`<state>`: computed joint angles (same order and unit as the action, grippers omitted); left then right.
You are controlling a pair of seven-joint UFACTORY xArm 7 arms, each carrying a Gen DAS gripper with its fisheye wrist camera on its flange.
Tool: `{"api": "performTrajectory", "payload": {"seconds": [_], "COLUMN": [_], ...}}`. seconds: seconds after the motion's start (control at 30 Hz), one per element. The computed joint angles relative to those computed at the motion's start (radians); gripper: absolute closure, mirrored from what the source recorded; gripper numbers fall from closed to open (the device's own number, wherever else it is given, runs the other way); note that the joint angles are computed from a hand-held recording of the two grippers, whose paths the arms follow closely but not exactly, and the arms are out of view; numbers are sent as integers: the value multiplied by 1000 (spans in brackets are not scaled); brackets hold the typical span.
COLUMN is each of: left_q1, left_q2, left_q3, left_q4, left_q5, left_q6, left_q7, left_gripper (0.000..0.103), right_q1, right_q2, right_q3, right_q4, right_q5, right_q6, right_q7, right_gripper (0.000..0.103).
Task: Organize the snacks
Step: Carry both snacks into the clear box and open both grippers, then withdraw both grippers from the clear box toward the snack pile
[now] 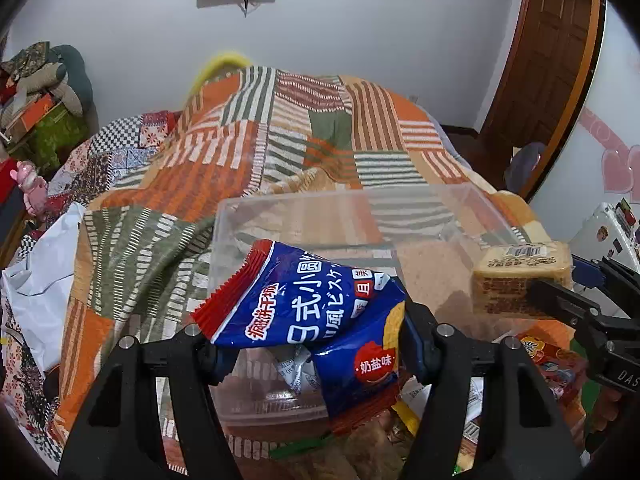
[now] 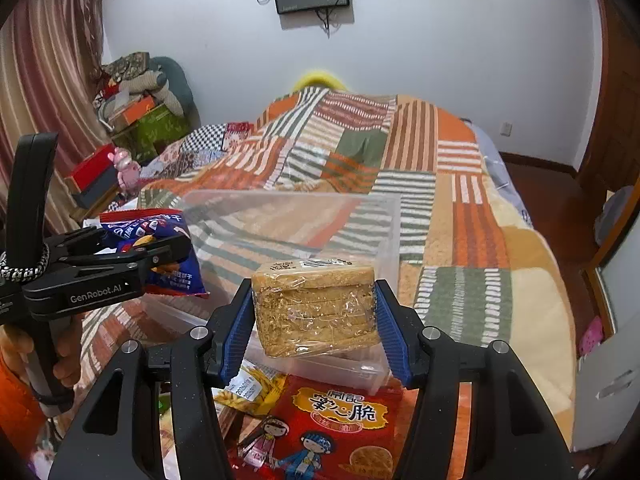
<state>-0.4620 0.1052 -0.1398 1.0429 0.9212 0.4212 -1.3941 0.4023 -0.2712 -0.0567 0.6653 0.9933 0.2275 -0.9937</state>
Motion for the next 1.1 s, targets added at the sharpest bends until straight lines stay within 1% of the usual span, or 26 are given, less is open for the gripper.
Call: {"api": "performTrajectory", "payload": {"seconds": [0.1, 0.17, 0.23, 0.3, 0.37, 0.5, 0.57, 0.73, 0.83, 0.87, 1.0, 1.1], "left_q1": [2, -3, -8, -13, -21, -20, -14, 8, 19, 21, 28, 28], "left_q2": [17, 25, 25, 17, 3, -39, -69, -138, -176, -188, -225, -232], "left_q3": [-1, 2, 4, 4, 2, -12, -25, -69, -100, -110, -149, -170], "left_q4": [9, 13, 10, 3, -3, -26, -45, -87, -111, -119, -150, -168], "left_q5": [-41, -52, -64, -63, -45, -7, 8, 35, 38, 36, 29, 21], "left_q6": [4, 12, 14, 12, 19, 32, 36, 61, 80, 87, 111, 117], "left_q7": [33, 35, 42, 41, 28, -5, -25, -66, -79, -80, -85, -92], "left_gripper": [37, 37, 35, 34, 30, 28, 27, 22, 18, 17, 14, 10], "right_q1": [-18, -34, -35, -31, -22, -13, -5, 4, 20, 25, 46, 63], "right_q2": [20, 28, 28, 20, 8, -25, -40, -104, -145, -161, -214, -240], "right_q3": [16, 30, 31, 24, 13, -2, -13, -33, -51, -57, -82, -101], "right_q4": [10, 10, 8, 6, 3, -15, -22, -64, -92, -104, -153, -186], "right_q5": [-48, -91, -101, -102, -90, -90, -85, -98, -110, -116, -155, -193], "right_q6": [11, 19, 15, 13, 11, 15, 20, 23, 15, 12, -5, -16], "right_q7": [44, 83, 98, 98, 84, 73, 69, 75, 82, 86, 106, 134], "right_gripper": [49, 48, 48, 47, 46, 45, 41, 38, 32, 30, 27, 21]}}
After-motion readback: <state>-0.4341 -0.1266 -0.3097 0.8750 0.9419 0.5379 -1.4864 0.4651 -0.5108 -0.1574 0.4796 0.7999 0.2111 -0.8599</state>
